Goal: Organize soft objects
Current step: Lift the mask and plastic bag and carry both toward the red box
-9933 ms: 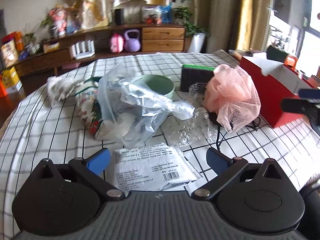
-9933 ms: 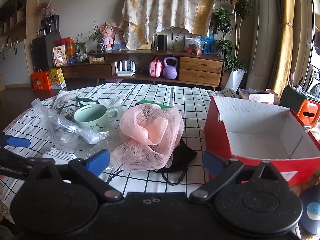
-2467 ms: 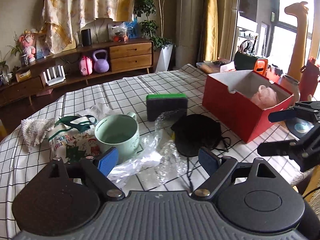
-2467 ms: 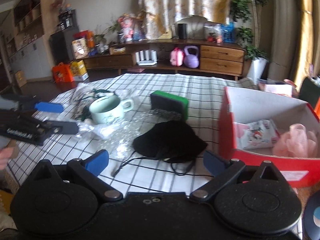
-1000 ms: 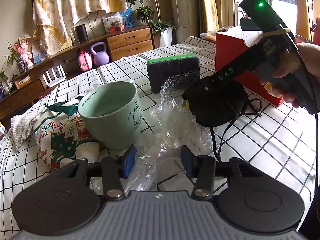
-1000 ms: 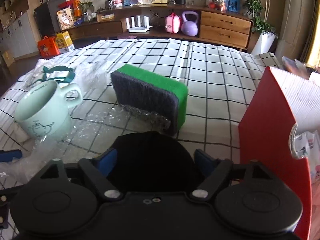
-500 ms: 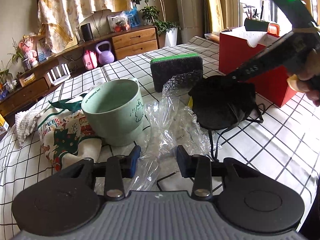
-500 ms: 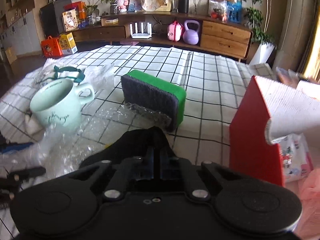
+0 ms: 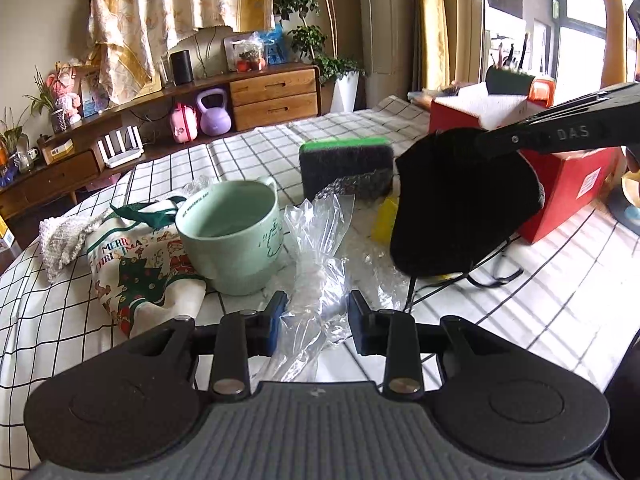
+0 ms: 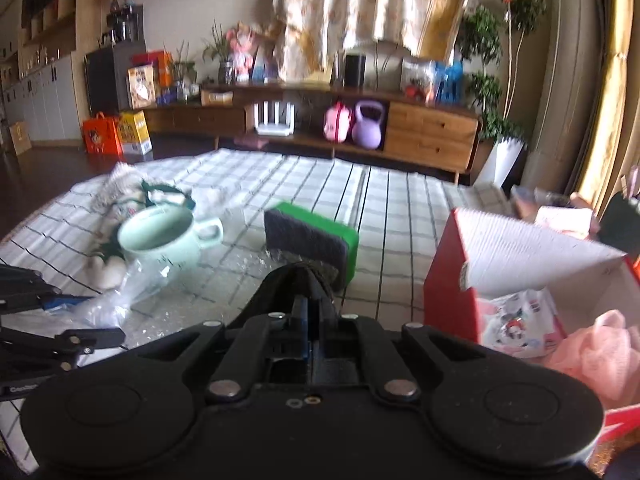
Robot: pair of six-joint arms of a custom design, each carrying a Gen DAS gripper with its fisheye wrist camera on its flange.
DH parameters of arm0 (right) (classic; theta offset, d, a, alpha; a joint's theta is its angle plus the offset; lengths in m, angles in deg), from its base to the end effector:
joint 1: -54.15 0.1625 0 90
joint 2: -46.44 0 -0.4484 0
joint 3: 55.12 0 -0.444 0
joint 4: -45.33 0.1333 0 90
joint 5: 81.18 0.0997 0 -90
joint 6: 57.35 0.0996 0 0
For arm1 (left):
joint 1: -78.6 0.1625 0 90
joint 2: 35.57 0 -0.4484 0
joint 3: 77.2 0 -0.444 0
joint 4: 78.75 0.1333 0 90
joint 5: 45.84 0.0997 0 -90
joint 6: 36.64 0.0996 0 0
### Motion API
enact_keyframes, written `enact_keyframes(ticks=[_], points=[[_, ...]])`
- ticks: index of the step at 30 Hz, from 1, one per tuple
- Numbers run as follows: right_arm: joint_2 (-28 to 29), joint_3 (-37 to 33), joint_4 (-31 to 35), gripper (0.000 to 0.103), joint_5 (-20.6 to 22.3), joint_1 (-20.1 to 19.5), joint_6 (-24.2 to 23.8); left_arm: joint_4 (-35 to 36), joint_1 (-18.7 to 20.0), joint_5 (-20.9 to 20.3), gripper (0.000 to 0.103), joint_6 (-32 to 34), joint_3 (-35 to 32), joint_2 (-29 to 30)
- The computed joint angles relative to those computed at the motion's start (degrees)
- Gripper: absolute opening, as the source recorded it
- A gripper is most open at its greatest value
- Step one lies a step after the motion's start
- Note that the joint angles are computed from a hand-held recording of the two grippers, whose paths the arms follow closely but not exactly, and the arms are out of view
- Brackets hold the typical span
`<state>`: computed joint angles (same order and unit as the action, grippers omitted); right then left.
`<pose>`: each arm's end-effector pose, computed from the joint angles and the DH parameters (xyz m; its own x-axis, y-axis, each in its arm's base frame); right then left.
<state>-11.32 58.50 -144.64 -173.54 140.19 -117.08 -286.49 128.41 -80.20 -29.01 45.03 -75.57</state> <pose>0.0854 -0.6367 0.1722 -0.5443 -0.5694 0.6160 -0.8342 0.4454 -0.3253 -0.1692 -0.5343 0.0230 -0.6643 0.0805 -0.7431 0.6190 0.6166 -0.4865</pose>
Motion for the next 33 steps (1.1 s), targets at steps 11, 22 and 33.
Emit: enact_keyframes(ticks=[11,22,33], points=[[-8.5,3.9,-0.3,0.004,5.6,-0.4,3.7,4.5,-4.6,0.2,0.032,-5.1,0.9,-3.4],[-13.9,2.7,0.7,0.004,6.8,-0.8,8.3,12.1,-7.2,-2.4,0.032,-6.7,-4.2,-5.4],[-14.8,-2.4,0.7,0.004,5.8,-2.1,12.0,15.3,-7.8,-5.6,0.032,-0.4,-15.9,0.9]])
